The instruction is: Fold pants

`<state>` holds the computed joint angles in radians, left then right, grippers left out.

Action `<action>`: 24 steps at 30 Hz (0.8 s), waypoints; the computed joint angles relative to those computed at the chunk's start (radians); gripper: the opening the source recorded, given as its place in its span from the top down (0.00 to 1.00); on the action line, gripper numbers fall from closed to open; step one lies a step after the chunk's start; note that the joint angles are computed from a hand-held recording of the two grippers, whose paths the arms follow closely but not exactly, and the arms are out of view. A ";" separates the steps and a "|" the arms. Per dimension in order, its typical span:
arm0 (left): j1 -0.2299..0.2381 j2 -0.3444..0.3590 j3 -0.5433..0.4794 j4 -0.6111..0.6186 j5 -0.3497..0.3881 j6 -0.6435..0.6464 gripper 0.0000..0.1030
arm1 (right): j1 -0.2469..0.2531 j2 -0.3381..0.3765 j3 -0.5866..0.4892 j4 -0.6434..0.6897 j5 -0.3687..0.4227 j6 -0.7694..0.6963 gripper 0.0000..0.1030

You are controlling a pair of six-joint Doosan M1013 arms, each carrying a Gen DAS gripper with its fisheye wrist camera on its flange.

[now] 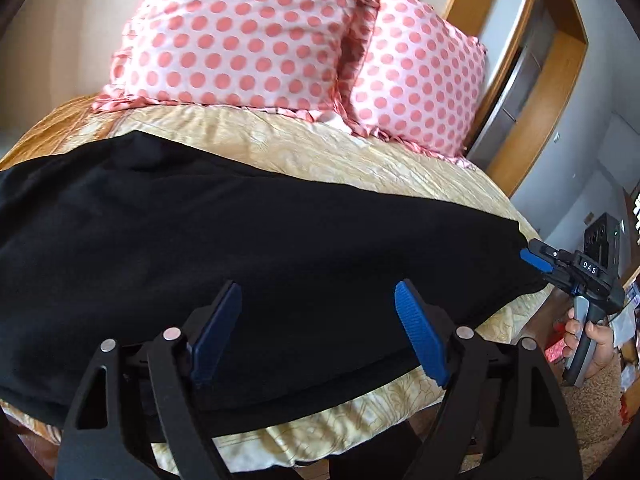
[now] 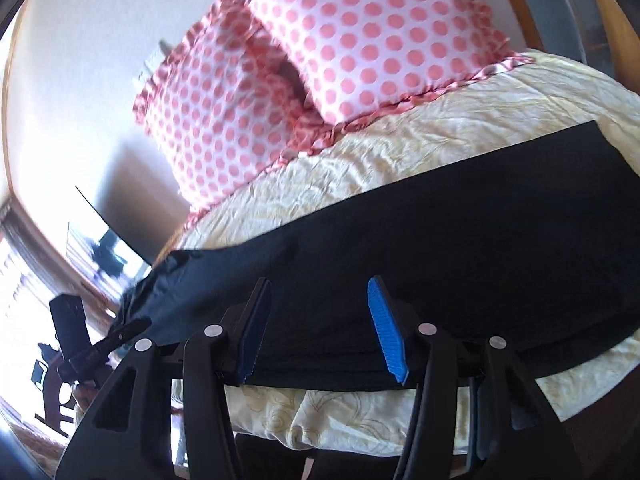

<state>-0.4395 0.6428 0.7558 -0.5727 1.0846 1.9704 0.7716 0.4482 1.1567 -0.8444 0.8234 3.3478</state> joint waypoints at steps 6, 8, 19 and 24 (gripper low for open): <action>-0.003 0.005 0.021 0.010 0.068 0.036 0.23 | 0.017 0.027 -0.026 0.155 0.084 -0.156 0.53; -0.004 -0.010 0.046 0.019 0.061 0.066 0.23 | 0.026 -0.001 0.026 0.112 0.033 -0.051 0.53; 0.009 -0.040 0.118 -0.091 0.013 0.123 0.02 | 0.133 -0.138 0.209 -0.172 0.610 0.776 0.53; 0.001 -0.049 0.134 -0.073 -0.008 0.139 0.02 | 0.117 -0.170 0.266 -0.130 0.631 0.873 0.53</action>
